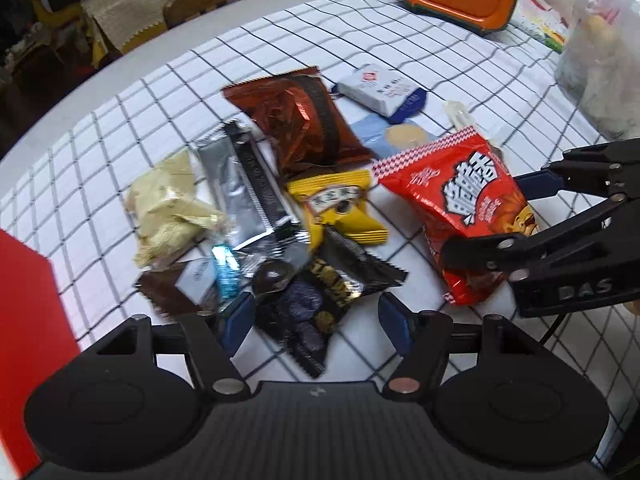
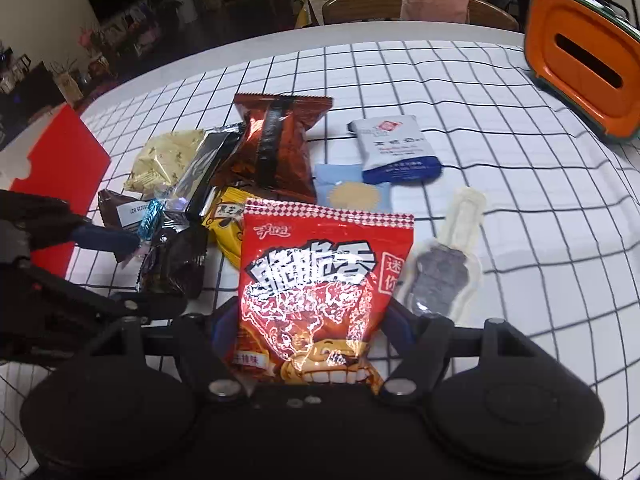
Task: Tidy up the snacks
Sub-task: 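Reach the right tool to the red chip bag while the left tool approaches the dark candy packet, then grasp the red chip bag with the right tool while the left tool grasps the dark candy packet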
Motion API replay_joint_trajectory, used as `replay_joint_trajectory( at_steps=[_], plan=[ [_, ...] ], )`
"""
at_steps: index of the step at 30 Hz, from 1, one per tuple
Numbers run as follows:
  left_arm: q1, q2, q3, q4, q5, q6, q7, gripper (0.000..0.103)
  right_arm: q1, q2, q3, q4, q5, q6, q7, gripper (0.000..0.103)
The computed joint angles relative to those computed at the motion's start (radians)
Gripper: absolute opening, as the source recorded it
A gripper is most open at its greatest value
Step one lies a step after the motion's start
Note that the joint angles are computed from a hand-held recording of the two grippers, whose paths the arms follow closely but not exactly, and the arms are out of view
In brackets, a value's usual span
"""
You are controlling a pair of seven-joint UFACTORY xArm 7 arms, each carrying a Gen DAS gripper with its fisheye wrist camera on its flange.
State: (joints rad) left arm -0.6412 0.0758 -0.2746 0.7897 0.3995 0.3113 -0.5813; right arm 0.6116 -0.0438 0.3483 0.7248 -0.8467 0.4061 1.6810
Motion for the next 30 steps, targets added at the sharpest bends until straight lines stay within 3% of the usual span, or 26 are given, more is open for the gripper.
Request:
replay_joint_trajectory(
  at_steps=[3, 6, 8, 15, 21, 25, 30],
  plan=[
    [0.0, 0.009, -0.016, -0.001, -0.072, -0.009, 0.044, 0.067, -0.008, -0.064, 0.001, -0.056, 0.033, -0.029, -0.001, 0.072],
    [0.006, 0.0, -0.054, -0.02, -0.242, -0.033, 0.173, 0.067, -0.032, -0.129, 0.019, -0.113, 0.082, -0.06, -0.011, 0.073],
    [-0.004, -0.001, -0.066, -0.019, -0.298, -0.032, 0.229, 0.068, -0.043, -0.165, 0.032, -0.144, 0.125, -0.07, -0.034, 0.073],
    [-0.061, 0.026, 0.002, 0.042, 0.0, -0.01, -0.002, 0.068, -0.095, -0.235, 0.096, -0.2, 0.223, -0.082, -0.096, 0.073],
    [-0.058, 0.088, 0.0, 0.108, 0.0, 0.033, 0.047, 0.067, -0.137, -0.259, 0.147, -0.217, 0.252, -0.099, -0.1, 0.073],
    [-0.077, 0.101, 0.005, 0.124, -0.011, 0.055, 0.043, 0.048, -0.143, -0.28, 0.163, -0.234, 0.282, -0.107, -0.11, 0.073],
    [-0.102, 0.09, 0.019, 0.12, 0.009, 0.077, -0.057, 0.037, -0.153, -0.305, 0.182, -0.252, 0.315, -0.117, -0.123, 0.073]
  ],
)
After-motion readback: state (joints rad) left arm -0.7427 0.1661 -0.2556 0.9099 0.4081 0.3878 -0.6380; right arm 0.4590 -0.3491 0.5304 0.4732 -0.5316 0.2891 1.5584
